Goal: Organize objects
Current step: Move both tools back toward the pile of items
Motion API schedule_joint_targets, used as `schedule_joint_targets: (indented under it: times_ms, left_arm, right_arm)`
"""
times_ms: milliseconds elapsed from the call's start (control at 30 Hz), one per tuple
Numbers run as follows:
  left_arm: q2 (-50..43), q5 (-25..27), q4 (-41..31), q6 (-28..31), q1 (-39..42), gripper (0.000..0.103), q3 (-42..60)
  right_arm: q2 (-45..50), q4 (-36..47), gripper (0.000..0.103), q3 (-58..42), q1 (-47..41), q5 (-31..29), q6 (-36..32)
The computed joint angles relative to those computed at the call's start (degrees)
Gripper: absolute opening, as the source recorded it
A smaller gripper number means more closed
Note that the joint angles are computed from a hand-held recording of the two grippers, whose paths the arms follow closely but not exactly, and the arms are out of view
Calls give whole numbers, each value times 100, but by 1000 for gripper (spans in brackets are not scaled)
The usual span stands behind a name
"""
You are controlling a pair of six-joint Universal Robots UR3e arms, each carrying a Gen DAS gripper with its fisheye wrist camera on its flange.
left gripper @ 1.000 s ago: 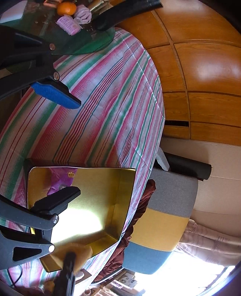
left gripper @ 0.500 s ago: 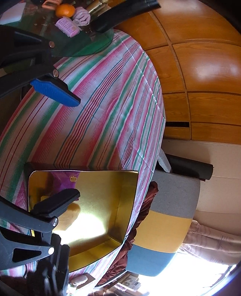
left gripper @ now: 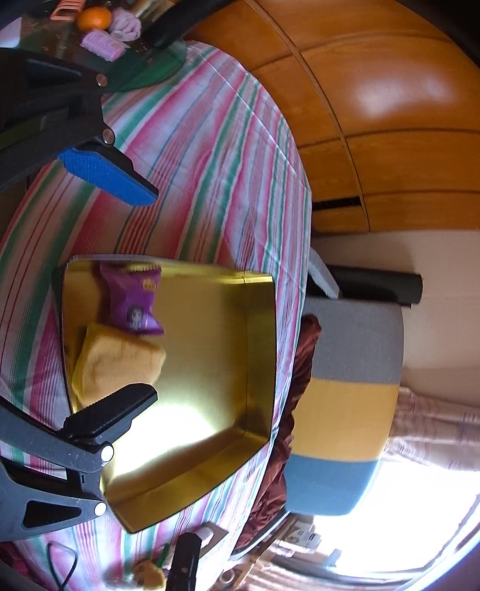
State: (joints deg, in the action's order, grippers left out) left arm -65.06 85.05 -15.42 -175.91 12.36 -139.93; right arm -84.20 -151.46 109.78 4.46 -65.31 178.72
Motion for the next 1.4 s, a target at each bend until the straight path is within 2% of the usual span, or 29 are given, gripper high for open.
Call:
schedule_joint_targets:
  times_ms: [133,333,500,567,733,833,900,1100,1233,1400]
  left_arm:
    - [-394,180,3,-147,-620,98,420]
    - [-1127,392,144,-286,-1491,98,1183]
    - [-1772,-230,-85,-86,-2027,98,2014]
    - [-2213,-224,-144,-54,-2425,97,2492]
    - [-3365,-291,-715,42,-3246,84,3881]
    - [-4025,-444,-963,121,-3683,78,4639]
    - [-4477,-567,-1225,152,-3943,74,5213]
    - [-5836,-1015,-1930,252,-4573,73,7018]
    - [-6746,-1029,-2585,483,-4979,64,8458]
    - [-8074,-1015,-3657,520,-5279,62,10661]
  right_arm:
    - [-787,302,81,576,-834,8,-243]
    - [-1981,1008,82,1146,-2467,142,-971]
    - [-2428,1569,82,1201,-4110,454,-1288]
    - [-2468,1515,83,1291,-4619,529,-1220]
    - [-2622,1418,83,1682,-5672,876,-1170]
    - [-2703,1903,83,1796,-6325,1477,-1262]
    - [-2817,1879,83,1917,-6595,1753,-1236]
    - [-2850,2250,83,1885,-6732,2099,-1470]
    - [-2904,2554,83,1911,-6893,2301,-1625]
    - [-2872,2898,83,1909,-7151,2607,-1711]
